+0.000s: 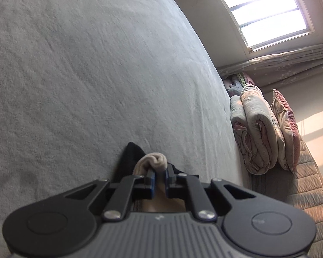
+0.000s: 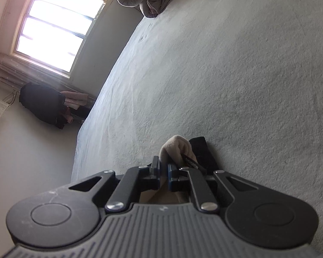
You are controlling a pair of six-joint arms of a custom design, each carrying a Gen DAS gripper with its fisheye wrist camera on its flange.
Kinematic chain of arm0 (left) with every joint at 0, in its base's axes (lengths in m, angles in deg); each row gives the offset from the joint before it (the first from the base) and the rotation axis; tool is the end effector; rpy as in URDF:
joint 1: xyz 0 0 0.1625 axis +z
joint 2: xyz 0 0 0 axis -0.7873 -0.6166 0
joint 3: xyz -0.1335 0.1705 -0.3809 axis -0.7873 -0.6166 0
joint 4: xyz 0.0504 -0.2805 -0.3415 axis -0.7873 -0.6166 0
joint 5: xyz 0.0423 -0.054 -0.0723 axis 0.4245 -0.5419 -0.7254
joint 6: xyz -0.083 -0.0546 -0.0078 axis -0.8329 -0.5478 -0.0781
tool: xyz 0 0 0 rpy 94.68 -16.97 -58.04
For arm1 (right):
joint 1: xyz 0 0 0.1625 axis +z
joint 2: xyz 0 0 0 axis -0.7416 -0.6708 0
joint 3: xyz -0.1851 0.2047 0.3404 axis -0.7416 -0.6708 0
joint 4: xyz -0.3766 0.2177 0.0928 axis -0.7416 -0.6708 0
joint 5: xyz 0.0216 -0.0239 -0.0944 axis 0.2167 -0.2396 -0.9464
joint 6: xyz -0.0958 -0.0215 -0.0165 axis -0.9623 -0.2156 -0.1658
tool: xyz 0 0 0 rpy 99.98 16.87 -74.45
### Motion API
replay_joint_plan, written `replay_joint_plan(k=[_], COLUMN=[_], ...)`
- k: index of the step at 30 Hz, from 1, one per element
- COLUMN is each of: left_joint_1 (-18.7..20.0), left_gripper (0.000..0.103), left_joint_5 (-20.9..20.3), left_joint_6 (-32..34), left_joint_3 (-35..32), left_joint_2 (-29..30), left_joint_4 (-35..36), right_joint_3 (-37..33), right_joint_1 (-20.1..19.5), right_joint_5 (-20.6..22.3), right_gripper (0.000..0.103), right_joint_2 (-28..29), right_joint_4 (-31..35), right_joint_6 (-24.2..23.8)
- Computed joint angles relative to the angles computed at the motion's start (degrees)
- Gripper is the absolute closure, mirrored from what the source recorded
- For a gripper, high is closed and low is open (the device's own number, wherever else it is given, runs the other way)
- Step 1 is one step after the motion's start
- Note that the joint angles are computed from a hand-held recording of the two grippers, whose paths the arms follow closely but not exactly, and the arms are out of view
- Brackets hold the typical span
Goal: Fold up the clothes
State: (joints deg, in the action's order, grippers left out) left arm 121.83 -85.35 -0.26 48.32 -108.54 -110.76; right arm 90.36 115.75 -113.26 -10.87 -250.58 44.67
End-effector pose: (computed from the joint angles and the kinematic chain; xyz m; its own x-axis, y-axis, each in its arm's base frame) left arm -0.0637 -0.6179 0.0837 -0.9823 -0.1304 0.1344 -0.1858 0.7680 -0.6129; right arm -0.0554 -0.5252 0.2009 -0.9098 0.3435 -0.2328 0.3593 0.3716 -0.8560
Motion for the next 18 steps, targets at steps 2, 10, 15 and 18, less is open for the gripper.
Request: replay_joint_plan(k=[2,10,15,18], left_joint_1=[-0.4,-7.6,-10.8,-10.4], left_gripper=[0.082,0.049,0.044,0.043], left_joint_5=[0.0,11.6,17.8,22.2], left_joint_6=[2.2,25.2,37.7,40.9], left_joint_3=[0.3,3.9,3.1,0.9], left_joint_2=[-0.5,-0.7,2.6,5.0], left_joint_4=[0.4,-4.2,-6.7,-7.7], right_joint_3=[0.5,2.2,-0.5,-2.6], right_joint_1=[0.2,5.2,9.8,10.5], right_joint_5=[0.5,-7.7,-17.9,-22.4], right_gripper=[0.088,0.056,0.056,0.056], right_joint_2=[-1.1,1.6,8.3,11.3], right_joint_4=[0.9,-9.9,-17.0,-18.6], right_joint_6=[-3.0,-18.9,-37.4,-45.3])
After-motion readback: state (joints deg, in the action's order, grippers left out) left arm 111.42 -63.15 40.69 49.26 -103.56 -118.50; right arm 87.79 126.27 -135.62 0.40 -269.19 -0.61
